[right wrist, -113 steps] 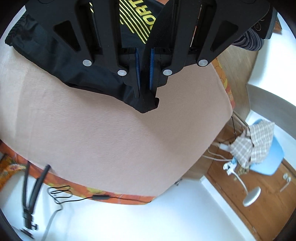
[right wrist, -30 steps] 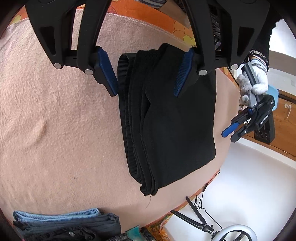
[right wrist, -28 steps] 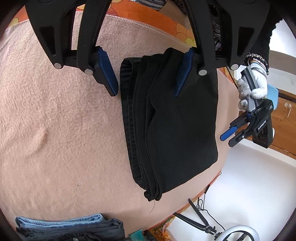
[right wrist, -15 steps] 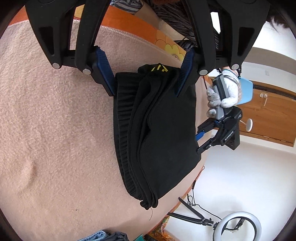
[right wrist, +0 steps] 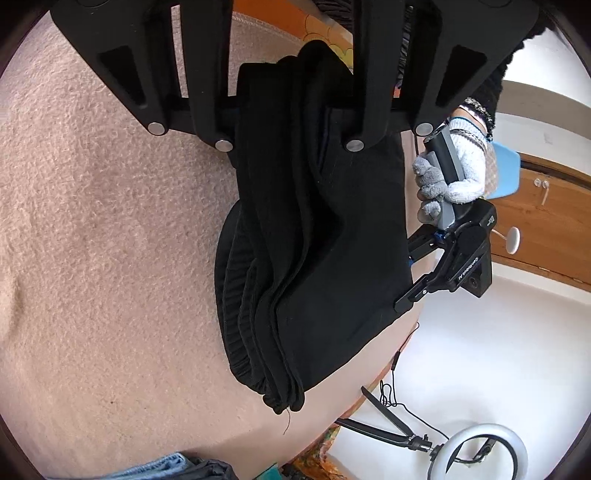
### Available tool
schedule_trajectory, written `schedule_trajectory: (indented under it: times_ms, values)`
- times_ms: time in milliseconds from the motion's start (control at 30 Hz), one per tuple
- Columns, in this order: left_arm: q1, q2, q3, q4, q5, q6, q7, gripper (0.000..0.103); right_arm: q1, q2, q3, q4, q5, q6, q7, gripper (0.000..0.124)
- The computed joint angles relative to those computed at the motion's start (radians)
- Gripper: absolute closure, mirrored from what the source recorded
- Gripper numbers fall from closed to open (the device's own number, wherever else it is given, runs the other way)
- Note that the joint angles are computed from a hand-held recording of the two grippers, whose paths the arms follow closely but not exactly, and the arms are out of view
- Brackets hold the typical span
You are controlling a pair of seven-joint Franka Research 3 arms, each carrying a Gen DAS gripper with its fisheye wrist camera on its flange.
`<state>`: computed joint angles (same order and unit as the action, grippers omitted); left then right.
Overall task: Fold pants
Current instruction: 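Grasp the folded shorts with both grippers and lift them off the bed, then carry the lifted shorts with both grippers toward the clothes stack by the pillow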
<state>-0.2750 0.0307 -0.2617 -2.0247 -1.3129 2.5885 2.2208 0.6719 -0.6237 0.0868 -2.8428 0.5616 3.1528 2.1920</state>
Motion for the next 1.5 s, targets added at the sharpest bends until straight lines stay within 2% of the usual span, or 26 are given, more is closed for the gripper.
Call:
schedule_trajectory:
  times_ms: [133,233,333,467,667,800,933,1267,1367,1500]
  values:
    - [-0.003,-0.008,-0.003,-0.003,-0.05,0.008,0.048,0.084,-0.251,-0.043,0.231,0.059,-0.137,-0.177,0.109,0.101]
    - [-0.01,-0.024,-0.003,-0.007,-0.051,0.018,0.071,0.089,-0.365,-0.08,0.337,0.111,-0.277,-0.294,0.182,0.103]
    - [-0.02,-0.046,-0.001,-0.014,-0.059,0.025,0.096,0.09,-0.402,-0.114,0.379,0.143,-0.376,-0.359,0.22,0.105]
    - [-0.033,-0.068,0.007,-0.011,-0.096,0.022,0.122,0.09,-0.412,-0.151,0.397,0.167,-0.475,-0.421,0.257,0.105]
    - [-0.06,-0.079,0.004,0.023,-0.079,0.037,0.129,0.091,-0.406,-0.218,0.402,0.183,-0.579,-0.499,0.307,0.106]
    - [-0.078,-0.067,-0.005,0.086,-0.062,0.047,0.119,0.091,-0.431,-0.264,0.425,0.212,-0.642,-0.551,0.338,0.106]
    - [-0.096,-0.033,-0.024,0.178,-0.002,0.064,0.085,0.091,-0.447,-0.336,0.421,0.221,-0.69,-0.606,0.345,0.106]
    - [-0.127,0.143,-0.11,0.494,0.244,0.09,-0.056,0.091,-0.51,-0.495,0.35,0.211,-0.735,-0.704,0.268,0.106]
    - [-0.145,0.227,-0.142,0.621,0.364,0.093,-0.124,0.091,-0.549,-0.527,0.32,0.221,-0.746,-0.732,0.225,0.106]
    - [-0.2,0.373,-0.159,0.843,0.553,0.075,-0.238,0.091,-0.604,-0.548,0.285,0.248,-0.764,-0.77,0.147,0.106]
